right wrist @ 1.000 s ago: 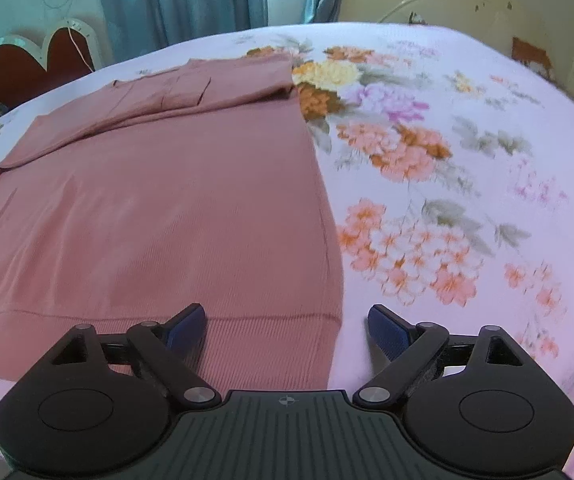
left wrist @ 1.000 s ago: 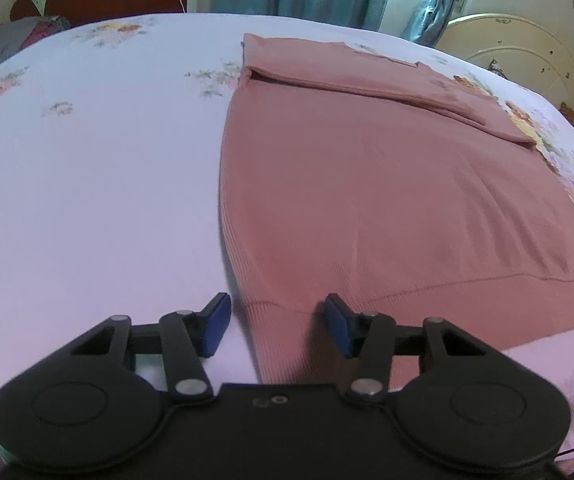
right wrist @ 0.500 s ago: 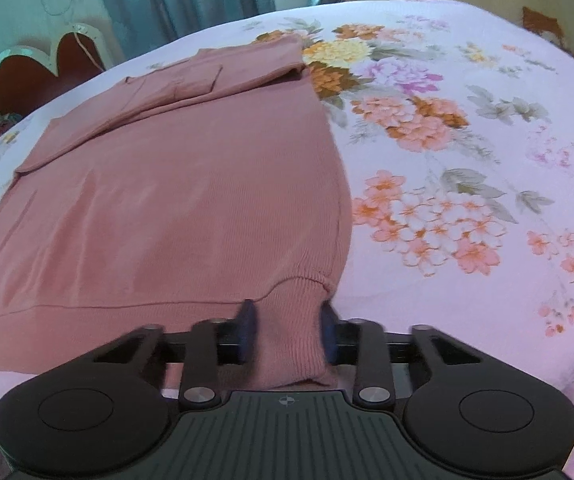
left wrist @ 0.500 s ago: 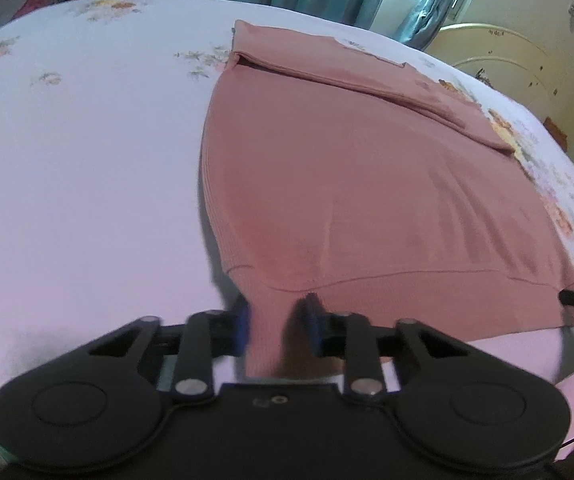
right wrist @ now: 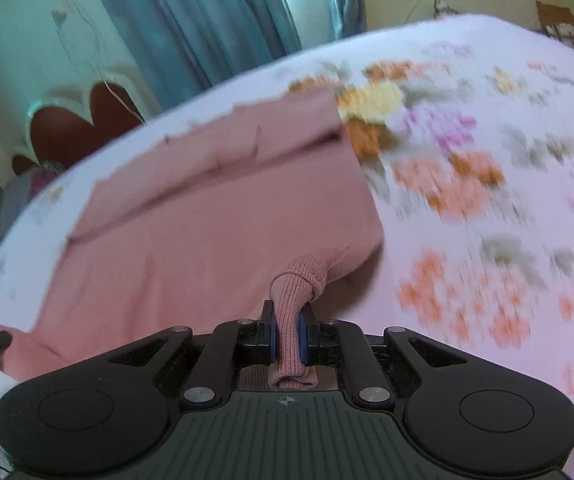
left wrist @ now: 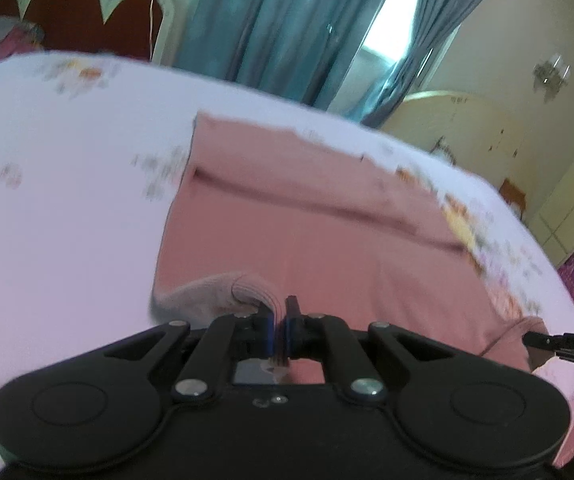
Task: Fold small clothes
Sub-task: 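Lift the hem with both tools, fold it toward the collar, release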
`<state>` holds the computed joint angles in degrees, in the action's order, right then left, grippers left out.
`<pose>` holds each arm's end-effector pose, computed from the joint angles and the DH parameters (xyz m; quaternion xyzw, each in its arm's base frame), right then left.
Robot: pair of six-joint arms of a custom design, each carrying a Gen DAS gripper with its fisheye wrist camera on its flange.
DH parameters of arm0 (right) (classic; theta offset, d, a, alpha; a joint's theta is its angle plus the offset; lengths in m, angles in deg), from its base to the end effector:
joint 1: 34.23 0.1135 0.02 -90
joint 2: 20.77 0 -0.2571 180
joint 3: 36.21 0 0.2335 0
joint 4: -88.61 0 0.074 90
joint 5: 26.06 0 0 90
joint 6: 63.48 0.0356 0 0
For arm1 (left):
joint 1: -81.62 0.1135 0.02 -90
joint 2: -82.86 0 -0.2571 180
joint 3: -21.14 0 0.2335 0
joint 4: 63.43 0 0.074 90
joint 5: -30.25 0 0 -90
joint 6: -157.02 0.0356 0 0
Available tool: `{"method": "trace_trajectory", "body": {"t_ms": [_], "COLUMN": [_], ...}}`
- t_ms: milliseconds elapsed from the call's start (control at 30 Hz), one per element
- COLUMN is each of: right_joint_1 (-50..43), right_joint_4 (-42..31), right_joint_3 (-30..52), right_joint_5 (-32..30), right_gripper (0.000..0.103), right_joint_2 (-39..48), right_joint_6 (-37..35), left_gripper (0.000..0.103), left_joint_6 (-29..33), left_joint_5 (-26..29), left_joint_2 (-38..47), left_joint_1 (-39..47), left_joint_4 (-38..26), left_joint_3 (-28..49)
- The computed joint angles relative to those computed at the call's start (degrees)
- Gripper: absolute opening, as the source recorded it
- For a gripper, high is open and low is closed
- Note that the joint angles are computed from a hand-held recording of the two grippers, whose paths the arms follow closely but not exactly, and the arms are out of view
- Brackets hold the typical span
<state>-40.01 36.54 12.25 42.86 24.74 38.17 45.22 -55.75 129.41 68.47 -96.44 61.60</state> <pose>0.1438 -0.0017 0.2279 0.0764 0.9203 0.1888 0.3341 0.1556 -0.0389 0.2063 -0.0531 0.9010 -0.1590 0.4002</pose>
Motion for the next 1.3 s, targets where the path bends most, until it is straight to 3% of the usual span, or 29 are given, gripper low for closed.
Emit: {"method": "trace_trajectory", "body": {"t_ms": [267, 567, 800, 1000, 1167, 1233, 1300], "right_joint_1": [0.29, 2.45, 2.69, 2.62, 2.66, 2.55, 2.57], "right_joint_4": [17.08, 29.57, 26.67, 18.60, 14.00, 11.93, 10.96], "right_joint_3": [10.77, 31.65, 53.42, 72.68, 83.46, 87.48, 90.25], "right_joint_5": [-2.56, -1.57, -0.80, -1.80, -1.26, -1.31, -1.39], "right_gripper": [0.010, 0.010, 0.010, 0.010, 0.010, 0.011, 0.018], "right_joint_2": [21.30, 50.68, 70.93, 86.38, 94.95, 97.61, 99.27], "right_joint_6": [3.63, 8.37, 11.14, 14.71, 17.08, 17.79, 18.49], "left_gripper": [0.005, 0.005, 0.005, 0.005, 0.005, 0.011, 0.028], "left_joint_6": [0.96, 0.26, -0.65, -0.18, 2.13, 2.49, 2.11], "left_joint_5": [-0.01, -1.46, -2.56, -4.37, -6.28, -7.09, -8.97], "left_joint_2": [21.02, 45.38, 62.10, 75.15, 83.75, 86.23, 87.46], "left_joint_1": [3.66, 5.55, 6.77, 7.30, 7.26, 7.34, 7.35], "left_joint_4": [16.72, 25.35, 22.48, 15.02, 8.16, 5.17, 4.16], "left_joint_3": [9.92, 28.67, 46.89, 62.61, 73.80, 77.57, 79.49]}}
